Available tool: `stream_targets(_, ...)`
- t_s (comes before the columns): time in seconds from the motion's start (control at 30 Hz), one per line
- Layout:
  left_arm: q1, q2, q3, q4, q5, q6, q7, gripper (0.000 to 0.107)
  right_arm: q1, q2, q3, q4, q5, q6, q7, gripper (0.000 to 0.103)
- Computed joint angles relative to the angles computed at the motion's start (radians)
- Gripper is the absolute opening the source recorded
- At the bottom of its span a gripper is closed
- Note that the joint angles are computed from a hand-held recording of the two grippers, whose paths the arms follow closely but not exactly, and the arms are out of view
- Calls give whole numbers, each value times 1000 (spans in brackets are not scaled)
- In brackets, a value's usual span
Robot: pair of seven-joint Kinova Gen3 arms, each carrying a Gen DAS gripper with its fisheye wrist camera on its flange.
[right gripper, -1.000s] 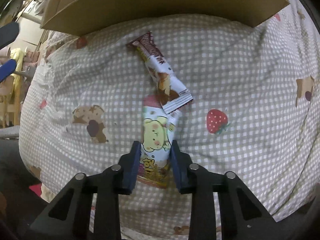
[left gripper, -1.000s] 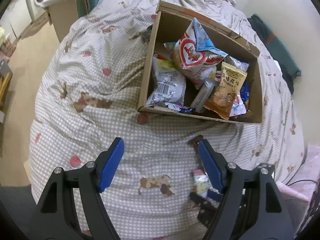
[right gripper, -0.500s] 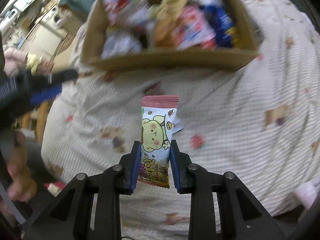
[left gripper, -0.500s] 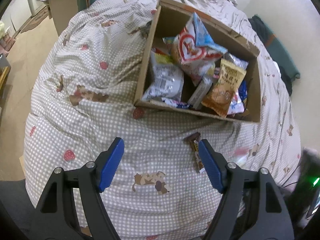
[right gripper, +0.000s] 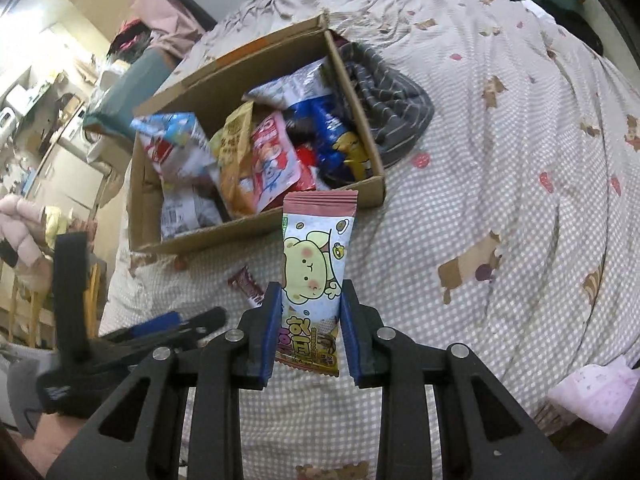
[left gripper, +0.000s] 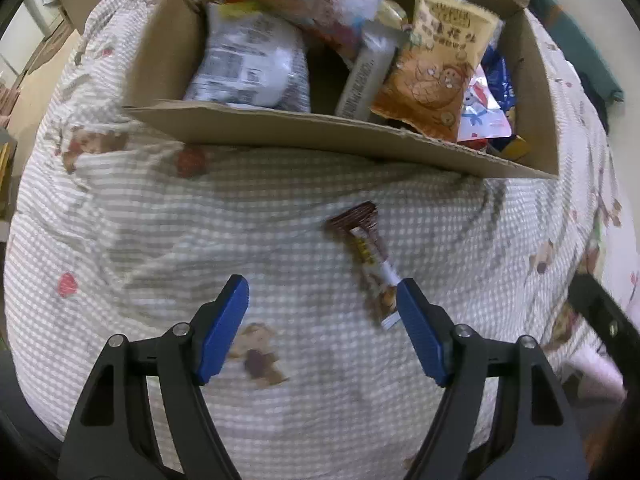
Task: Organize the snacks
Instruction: 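Grasp the brown chocolate bar with the left tool while the right tool holds the pink pack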
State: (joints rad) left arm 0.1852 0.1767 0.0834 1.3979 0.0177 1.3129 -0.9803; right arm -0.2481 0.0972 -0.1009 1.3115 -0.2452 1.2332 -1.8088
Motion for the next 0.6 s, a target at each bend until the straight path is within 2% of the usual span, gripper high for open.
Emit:
stream_targets(0.2, 49, 83, 6, -31, -11, 1, 115, 72, 6, -5, 6, 21, 4, 2, -16, 29)
stream_targets(0.27, 55, 112, 8, -39, -4, -5, 118, 62, 22, -20, 13, 35, -30, -13, -11, 29)
stream_targets(0.33, 73, 146, 6, -66, -27, 24, 126, 58, 51, -25, 16, 49, -82, -26, 2, 29)
stream_targets(0.43, 97, 154, 3, -75, -59, 26, 130, 55, 54, -22, 23, 46, -100, -24, 4, 29)
stream_targets(0.5, 118, 160, 7, -86, -84, 36, 117, 39, 58, -20, 22, 44, -112, -25, 13, 29)
stream_targets(0.57, 136, 166, 10, -107, -100, 49, 112, 19, 54, -21, 18, 40, -110, -28, 17, 29)
stream_targets(0.6, 138, 165, 9, -107, -101, 50, 106, 17, 54, -20, 17, 39, -112, -29, 19, 29)
